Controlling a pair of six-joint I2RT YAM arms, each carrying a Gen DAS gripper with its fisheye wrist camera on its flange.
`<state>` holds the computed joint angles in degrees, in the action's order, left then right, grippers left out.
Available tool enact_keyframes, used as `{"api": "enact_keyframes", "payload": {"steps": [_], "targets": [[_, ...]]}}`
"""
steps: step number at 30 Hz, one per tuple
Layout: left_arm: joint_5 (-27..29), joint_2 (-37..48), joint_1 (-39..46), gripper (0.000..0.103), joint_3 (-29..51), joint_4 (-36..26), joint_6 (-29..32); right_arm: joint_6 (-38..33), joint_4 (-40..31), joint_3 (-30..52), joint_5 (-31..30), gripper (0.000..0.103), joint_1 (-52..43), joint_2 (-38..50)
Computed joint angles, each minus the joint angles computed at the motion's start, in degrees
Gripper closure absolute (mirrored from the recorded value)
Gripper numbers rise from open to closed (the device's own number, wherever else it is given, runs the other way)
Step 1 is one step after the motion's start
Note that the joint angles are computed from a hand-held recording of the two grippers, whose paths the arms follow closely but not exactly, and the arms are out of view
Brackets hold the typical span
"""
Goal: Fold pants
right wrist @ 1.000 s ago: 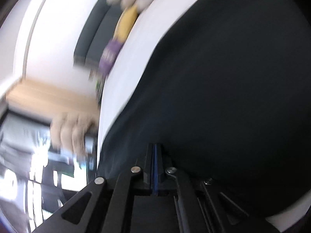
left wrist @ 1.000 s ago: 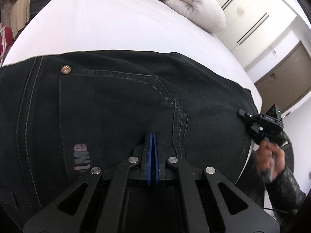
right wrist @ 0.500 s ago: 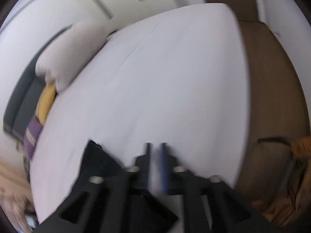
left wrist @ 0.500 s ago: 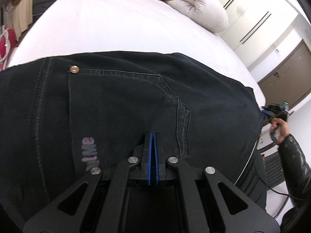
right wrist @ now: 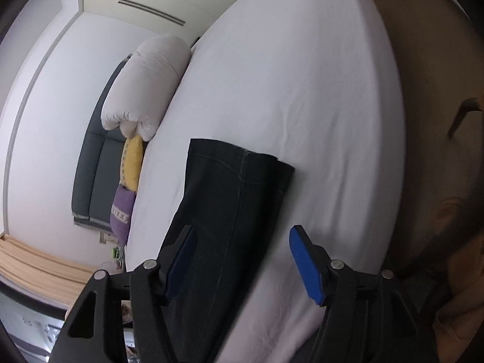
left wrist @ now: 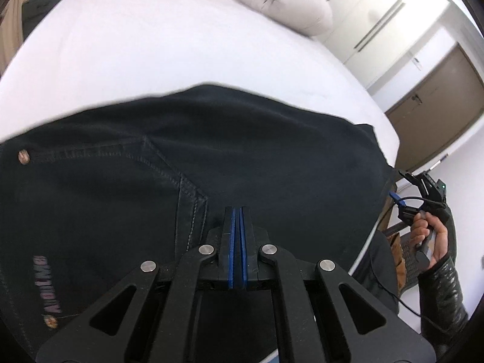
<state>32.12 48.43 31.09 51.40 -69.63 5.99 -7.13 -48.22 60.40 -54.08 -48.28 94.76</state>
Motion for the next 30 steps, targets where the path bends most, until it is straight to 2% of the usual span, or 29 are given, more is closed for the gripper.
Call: {"api": "enact_keyframes", "payload": {"steps": [2,6,7,8,10,12,13,19,21,22,23,24,25,26,30], "targets": [[-0.49,1.95,0.38,0.101,-2.41,1.24,-0.66,1.45,0.14,1.36,-1.11,0.036,-0.78,4.13],[1.59,2.95,2.45,0.101,-4.39,2.01,0.53,5.83,3.95,0.45,-3.41,0.036,0.20,4.30],[0.45,3.09,1.06,0.101,-4.22,2.51,-0.20,4.94,3.69,0.81,-4.40,0.038,0.05,4.46],[0.06,2.95,0.94,0.101,-4.20,2.39,0.06,5.38,4.02,1.19,-5.52,0.047,0.05,4.54],[0.01,2.34,0.98,0.101,-4.71,2.43,0.06,5.06,3.67,1.99,-8.10,0.048,0.24,4.91],[0.35,2.09,0.84,0.101,-5.59,3.18,-0.64,7.09,5.67,2.39,-6.66,0.048,2.86,4.99],[-0.34,1.66,-1.34,0.101,-5.90,4.32,-2.98,7.52,5.77,2.91,-6.72,0.048,3.48,5.87],[0.13,1.10,-1.00,0.101,-7.17,4.78,-2.74,21.94,19.57,1.47,-13.33,0.048,5.28,10.08],[0.18,0.98,-1.37,0.101,-7.75,5.38,-3.38,23.43,21.45,1.62,-14.47,0.062,5.76,10.67],[0.10,0.82,-1.67,0.101,-8.13,5.76,-3.71,22.67,20.26,2.54,-14.27,0.078,6.17,11.28],[0.08,0.77,-1.90,0.101,-8.24,5.94,-4.04,22.26,19.58,3.43,-14.29,0.085,6.77,12.27],[0.24,0.56,-1.86,0.101,-8.78,6.22,-4.19,22.49,19.91,3.75,-14.27,0.086,7.28,13.04],[0.48,0.66,-1.68,0.101,-8.88,6.29,-4.23,22.73,20.42,3.41,-13.75,0.093,7.47,12.99],[0.81,0.85,-1.27,0.101,-8.89,6.20,-3.91,23.33,21.27,3.25,-12.89,0.096,7.80,13.28],[0.98,1.18,-0.73,0.101,-8.94,6.15,-3.07,22.52,22.32,2.11,-10.73,0.098,8.64,11.62]]}}
